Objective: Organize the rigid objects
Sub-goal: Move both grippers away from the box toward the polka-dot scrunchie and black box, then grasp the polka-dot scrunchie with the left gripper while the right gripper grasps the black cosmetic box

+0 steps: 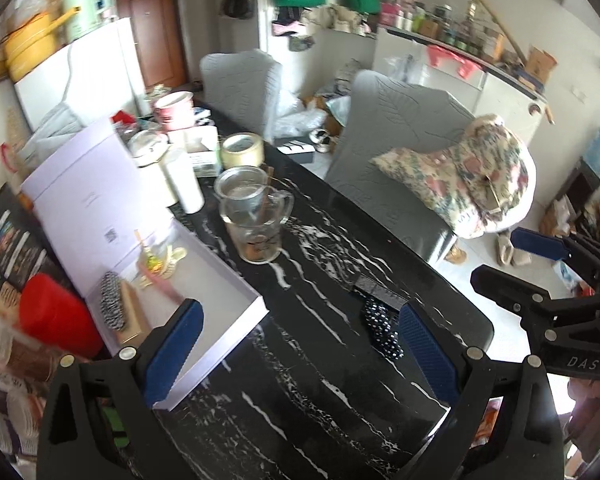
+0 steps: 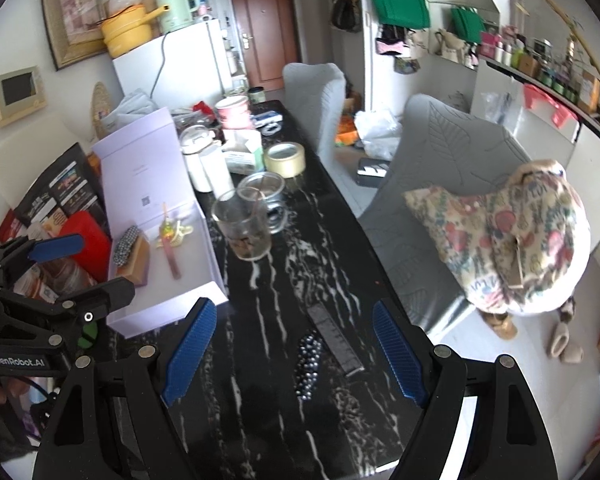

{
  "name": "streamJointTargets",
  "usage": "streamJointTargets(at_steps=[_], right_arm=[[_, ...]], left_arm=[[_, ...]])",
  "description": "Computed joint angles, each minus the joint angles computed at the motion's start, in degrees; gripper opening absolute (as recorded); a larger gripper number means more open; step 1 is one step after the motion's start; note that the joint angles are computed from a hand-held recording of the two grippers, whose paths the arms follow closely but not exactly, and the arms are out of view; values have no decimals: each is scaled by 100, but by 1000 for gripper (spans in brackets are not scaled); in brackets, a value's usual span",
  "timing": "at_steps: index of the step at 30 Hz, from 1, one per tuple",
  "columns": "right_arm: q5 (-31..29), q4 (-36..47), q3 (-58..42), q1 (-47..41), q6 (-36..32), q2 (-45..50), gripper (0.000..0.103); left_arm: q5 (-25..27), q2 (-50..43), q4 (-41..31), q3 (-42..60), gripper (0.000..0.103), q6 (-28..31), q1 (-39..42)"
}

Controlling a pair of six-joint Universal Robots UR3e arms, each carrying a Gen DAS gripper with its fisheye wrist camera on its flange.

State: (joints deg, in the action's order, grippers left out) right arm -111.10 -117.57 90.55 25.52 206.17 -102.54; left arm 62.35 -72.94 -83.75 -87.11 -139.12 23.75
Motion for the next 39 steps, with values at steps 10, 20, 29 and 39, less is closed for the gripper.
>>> streamJointTargets(at_steps=[10, 20, 29, 39], right_arm=[[180, 26, 1131, -537, 154, -770, 82], [872, -807, 2583, -1311, -225, -1089, 82], [1316, -1806, 3516, -1805, -565, -731, 76], [1635, -2890, 3452, -2091, -1356, 539, 70]], left_arm=[[315, -666, 509, -342, 100, -189, -978], [759, -1151, 1301, -976, 100, -392, -1464], [825, -1683, 1957, -1335, 100, -360, -1653], [916, -2498, 2131, -1032, 100, -79, -1846]])
